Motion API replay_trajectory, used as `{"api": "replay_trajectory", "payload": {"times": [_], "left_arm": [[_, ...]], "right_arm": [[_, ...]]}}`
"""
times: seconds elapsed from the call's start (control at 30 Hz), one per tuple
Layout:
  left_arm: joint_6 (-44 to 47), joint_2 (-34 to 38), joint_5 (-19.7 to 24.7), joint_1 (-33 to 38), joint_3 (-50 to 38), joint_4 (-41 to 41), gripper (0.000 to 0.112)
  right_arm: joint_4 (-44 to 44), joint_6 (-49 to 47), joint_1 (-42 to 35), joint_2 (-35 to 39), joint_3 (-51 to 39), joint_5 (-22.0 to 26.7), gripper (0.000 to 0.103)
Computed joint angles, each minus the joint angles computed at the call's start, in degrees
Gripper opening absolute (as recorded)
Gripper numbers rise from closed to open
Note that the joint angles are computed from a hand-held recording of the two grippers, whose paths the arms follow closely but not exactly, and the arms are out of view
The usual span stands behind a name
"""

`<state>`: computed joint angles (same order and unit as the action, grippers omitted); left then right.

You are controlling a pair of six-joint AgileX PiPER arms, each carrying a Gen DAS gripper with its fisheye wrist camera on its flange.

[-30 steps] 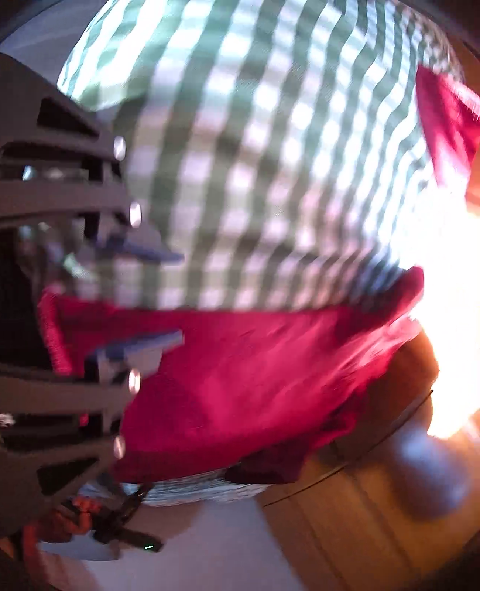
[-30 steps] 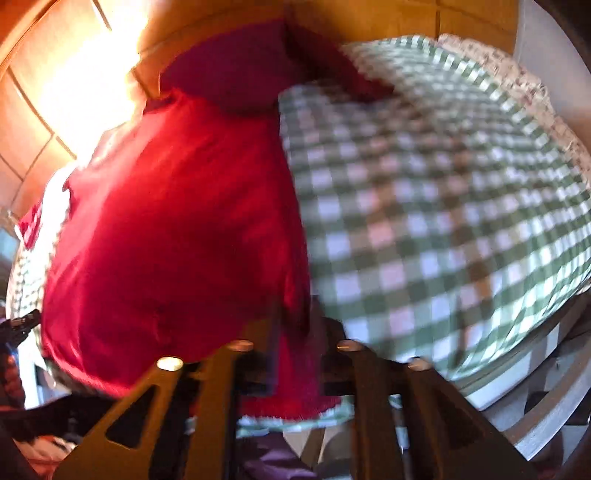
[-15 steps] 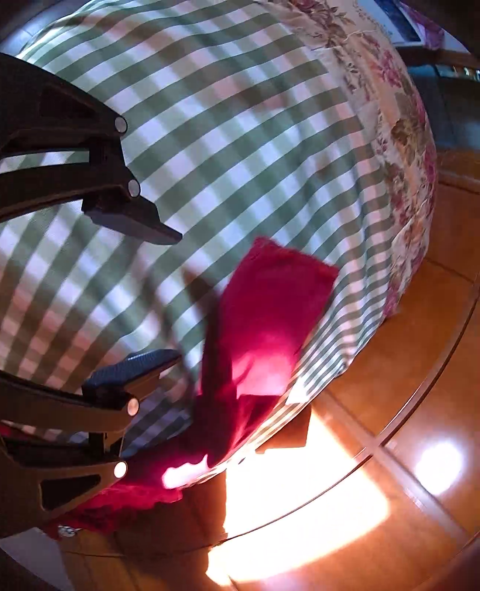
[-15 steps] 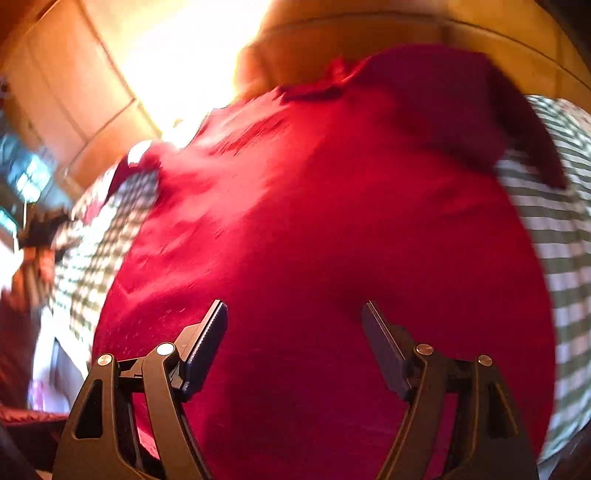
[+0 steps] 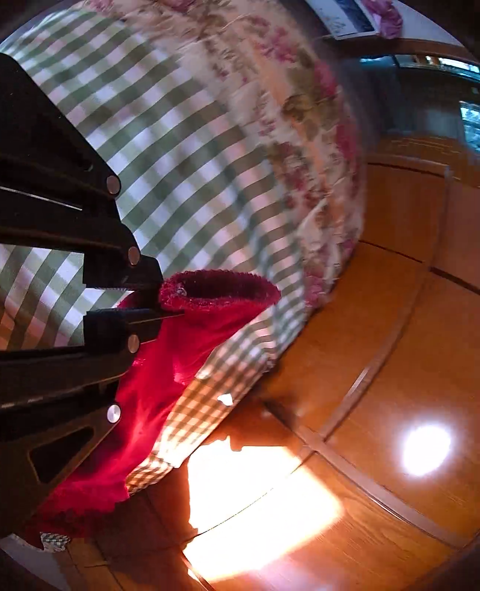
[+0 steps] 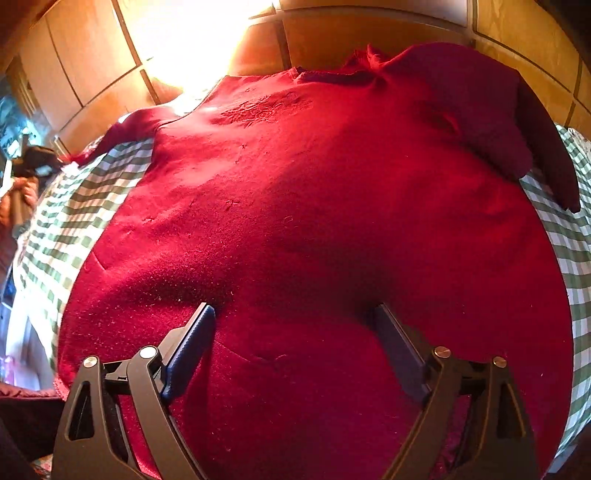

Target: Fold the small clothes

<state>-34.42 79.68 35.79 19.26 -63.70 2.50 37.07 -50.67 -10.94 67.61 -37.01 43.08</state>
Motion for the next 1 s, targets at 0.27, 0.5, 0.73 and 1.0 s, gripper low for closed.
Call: {"api": "replay_trajectory", "payload": {"times": [0.27,0.5,0.73,1.0], "left_arm": [[-11.7,8.9,11.0,-6.1,-2.6,21.9,0.007],[-27.0,0.4,9.8,-15.4,7.5,26.1,0.052],[-39.5,-5.0,10.4,-43.1,7.6,32.0,0.059],[-37.4,12.6,5.7,-66.1,-6.2,29.3,0.063]], "right_arm": [[0.0,-0.5,0.6,-1.7,2.0,-2.4,0.09],[3.3,-6.6,-7.7,0.6,-2.2,7.8,0.083],[9.4,-8.9,-30.5,8.2,-13.4,11.8,0.074],[5.6,-1.3,-31.8,25.6,-30.0,-5.7,0.074]]}}
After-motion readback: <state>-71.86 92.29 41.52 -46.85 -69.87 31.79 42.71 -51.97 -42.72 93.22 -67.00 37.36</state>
